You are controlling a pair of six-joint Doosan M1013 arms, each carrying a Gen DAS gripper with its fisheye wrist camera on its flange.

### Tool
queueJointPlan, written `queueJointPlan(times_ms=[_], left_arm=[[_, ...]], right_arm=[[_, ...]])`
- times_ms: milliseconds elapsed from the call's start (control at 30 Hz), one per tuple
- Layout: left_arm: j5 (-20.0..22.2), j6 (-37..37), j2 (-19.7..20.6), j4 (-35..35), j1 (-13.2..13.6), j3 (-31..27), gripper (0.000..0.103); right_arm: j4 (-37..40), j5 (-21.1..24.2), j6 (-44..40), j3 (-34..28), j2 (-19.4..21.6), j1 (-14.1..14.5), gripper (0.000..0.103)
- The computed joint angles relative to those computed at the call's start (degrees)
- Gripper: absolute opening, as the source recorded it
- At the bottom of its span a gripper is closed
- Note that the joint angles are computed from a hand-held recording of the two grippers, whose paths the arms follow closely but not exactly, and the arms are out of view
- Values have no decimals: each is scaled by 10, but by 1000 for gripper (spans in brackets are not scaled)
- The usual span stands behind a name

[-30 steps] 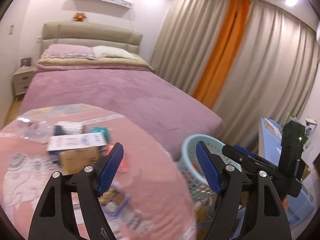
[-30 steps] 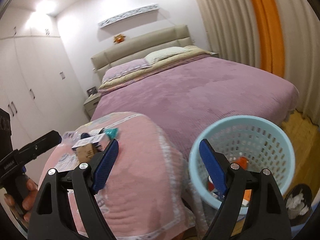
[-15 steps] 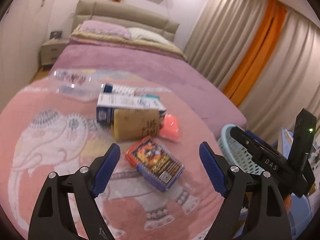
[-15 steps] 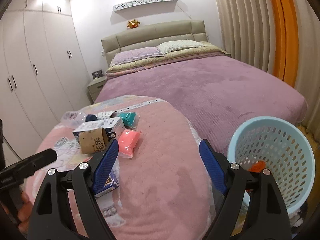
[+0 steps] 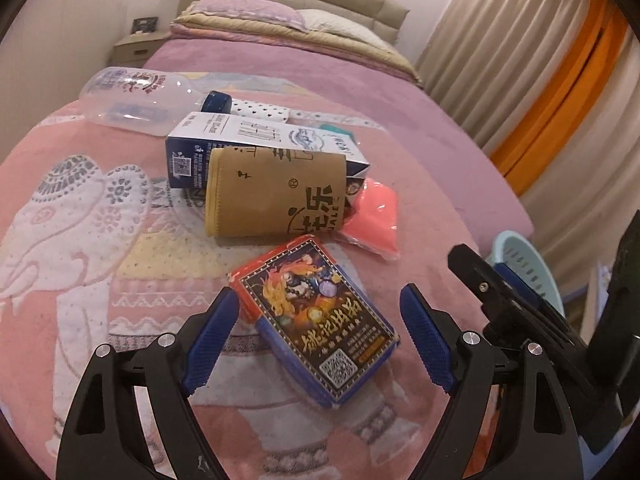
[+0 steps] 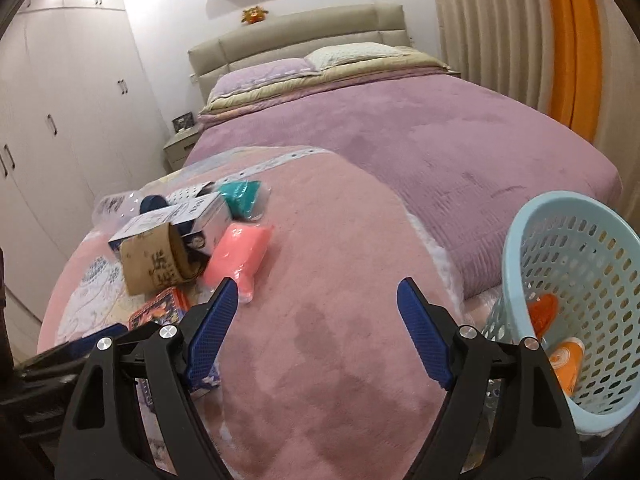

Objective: Collect trash
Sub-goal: 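Grasp the colourful card box with the left tool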

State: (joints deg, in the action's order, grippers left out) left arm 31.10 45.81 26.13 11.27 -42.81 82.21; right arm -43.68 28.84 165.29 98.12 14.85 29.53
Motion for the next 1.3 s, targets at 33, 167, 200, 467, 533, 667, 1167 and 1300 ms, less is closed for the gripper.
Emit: queueJointPlan(times_ms=[33,167,200,467,533,667,1167,1300], left_arm=[[9,-10,2,12,-2,-4,81],[42,-27,11,31,-7,-19,81],[49,-30,13,31,-7,-22,81],[95,-37,32,82,-17,-55,75],[104,-29,33,96,-20,-57,72],[83,27,14,56,-12,-30,68],[10,-143,-77,194,19,95,66],[9,-195,-86,238,31,110,66]], right_arm=[[24,-4,-10,1,0,-5,75],[85,-32,-17,15,-7,-25,69],[101,-38,-26,16,-8,-29,67],[114,-39,-36,17,-9,-31,65],[117,-38,-47,14,-8,-30,65],[126,-35,-86,4,-5,-26,65],[257,-4,-394,-107,50,14,65],[346,8,-461,-123,64,7,56]])
